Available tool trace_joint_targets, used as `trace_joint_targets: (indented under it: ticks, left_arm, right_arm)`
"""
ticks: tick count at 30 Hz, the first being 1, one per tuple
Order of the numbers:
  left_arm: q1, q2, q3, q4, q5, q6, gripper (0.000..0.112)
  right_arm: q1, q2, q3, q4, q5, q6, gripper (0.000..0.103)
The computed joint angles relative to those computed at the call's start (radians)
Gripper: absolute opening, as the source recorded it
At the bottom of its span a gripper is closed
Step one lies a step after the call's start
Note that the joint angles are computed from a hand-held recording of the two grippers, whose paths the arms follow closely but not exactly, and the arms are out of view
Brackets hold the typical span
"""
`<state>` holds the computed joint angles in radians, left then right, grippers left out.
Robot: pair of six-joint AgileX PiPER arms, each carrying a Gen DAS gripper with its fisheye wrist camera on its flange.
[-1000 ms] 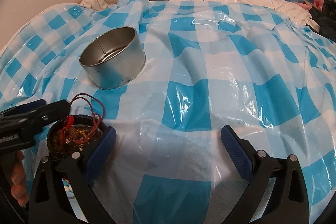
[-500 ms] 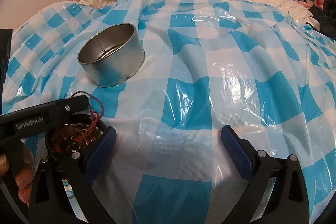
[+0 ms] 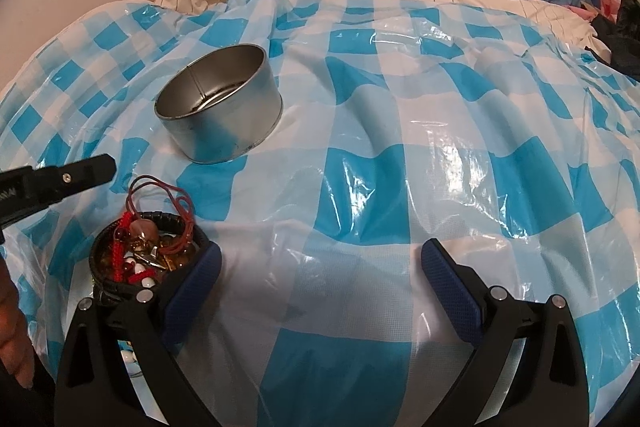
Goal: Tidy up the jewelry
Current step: 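Close the left tool on the red cord bracelet in the pile, then lift the red cord bracelet with the left tool toward the tin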
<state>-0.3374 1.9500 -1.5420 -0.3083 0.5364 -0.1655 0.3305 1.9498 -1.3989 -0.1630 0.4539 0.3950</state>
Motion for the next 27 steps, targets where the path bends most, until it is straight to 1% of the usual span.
trace_joint_targets:
  ticks: [3, 4, 6, 7, 8, 9, 10, 11, 14, 16, 17, 18, 19, 20, 21, 22, 24, 27]
  left_arm:
    - [0.005, -0.003, 0.005, -0.021, 0.0, 0.017, 0.0]
    - [0.01, 0.014, -0.015, -0.041, 0.026, 0.031, 0.0]
    - [0.016, 0.032, -0.026, -0.066, 0.047, 0.035, 0.004]
    - [0.015, 0.045, -0.039, -0.06, 0.068, 0.022, 0.016]
    - [0.012, 0.053, -0.046, -0.05, 0.077, 0.005, 0.037]
    - [0.008, 0.057, -0.046, -0.037, 0.076, -0.016, 0.047]
    - [0.002, 0.058, -0.042, -0.015, 0.061, -0.044, 0.055]
    - [-0.003, 0.064, -0.045, -0.003, 0.058, -0.056, 0.056]
    - [-0.013, 0.088, -0.071, 0.0, 0.065, -0.06, 0.055]
    - [-0.032, 0.102, -0.09, 0.058, 0.068, -0.093, 0.055]
    - [-0.044, 0.109, -0.104, 0.097, 0.071, -0.119, 0.052]
    - [-0.049, 0.11, -0.106, 0.12, 0.067, -0.137, 0.047]
    - [-0.056, 0.113, -0.113, 0.165, 0.07, -0.169, 0.031]
    - [-0.056, 0.117, -0.122, 0.172, 0.077, -0.166, 0.013]
    - [-0.049, 0.118, -0.123, 0.138, 0.079, -0.131, 0.006]
    - [-0.039, 0.115, -0.115, 0.082, 0.071, -0.081, 0.003]
    - [-0.032, 0.102, -0.098, 0.026, 0.056, -0.026, 0.002]
    - [-0.006, 0.07, -0.055, -0.13, 0.022, 0.097, 0.002]
  right_arm:
    - [0.001, 0.001, -0.001, 0.001, 0.0, 0.0, 0.096]
    - [0.0, 0.001, -0.002, -0.001, 0.001, 0.0, 0.096]
    - [0.0, 0.001, -0.001, 0.002, 0.001, -0.003, 0.096]
    - [0.0, 0.001, -0.002, 0.002, 0.001, -0.003, 0.096]
    - [-0.001, 0.001, 0.0, 0.004, -0.001, -0.004, 0.096]
    - [-0.001, 0.001, -0.002, 0.005, 0.0, -0.006, 0.096]
    - [-0.001, 0.001, -0.002, 0.008, 0.0, -0.008, 0.096]
    - [-0.001, 0.001, -0.003, 0.005, 0.001, -0.006, 0.096]
    - [-0.001, 0.001, -0.001, 0.01, 0.0, -0.01, 0.096]
    - [0.0, 0.002, -0.002, 0.006, 0.001, -0.004, 0.096]
    - [0.001, 0.002, -0.001, 0.005, 0.0, -0.002, 0.096]
    - [0.001, 0.001, -0.001, 0.004, 0.001, -0.003, 0.096]
    - [0.0, 0.001, -0.002, 0.007, 0.001, -0.006, 0.096]
    - [-0.001, 0.001, -0.002, 0.008, 0.001, -0.007, 0.096]
    - [0.0, 0.001, -0.001, 0.007, 0.001, -0.006, 0.096]
    - [0.0, 0.001, -0.002, 0.007, 0.001, -0.006, 0.096]
    - [-0.001, 0.001, -0.002, 0.008, 0.002, -0.006, 0.096]
    - [-0.002, 0.0, -0.003, 0.01, 0.002, -0.009, 0.096]
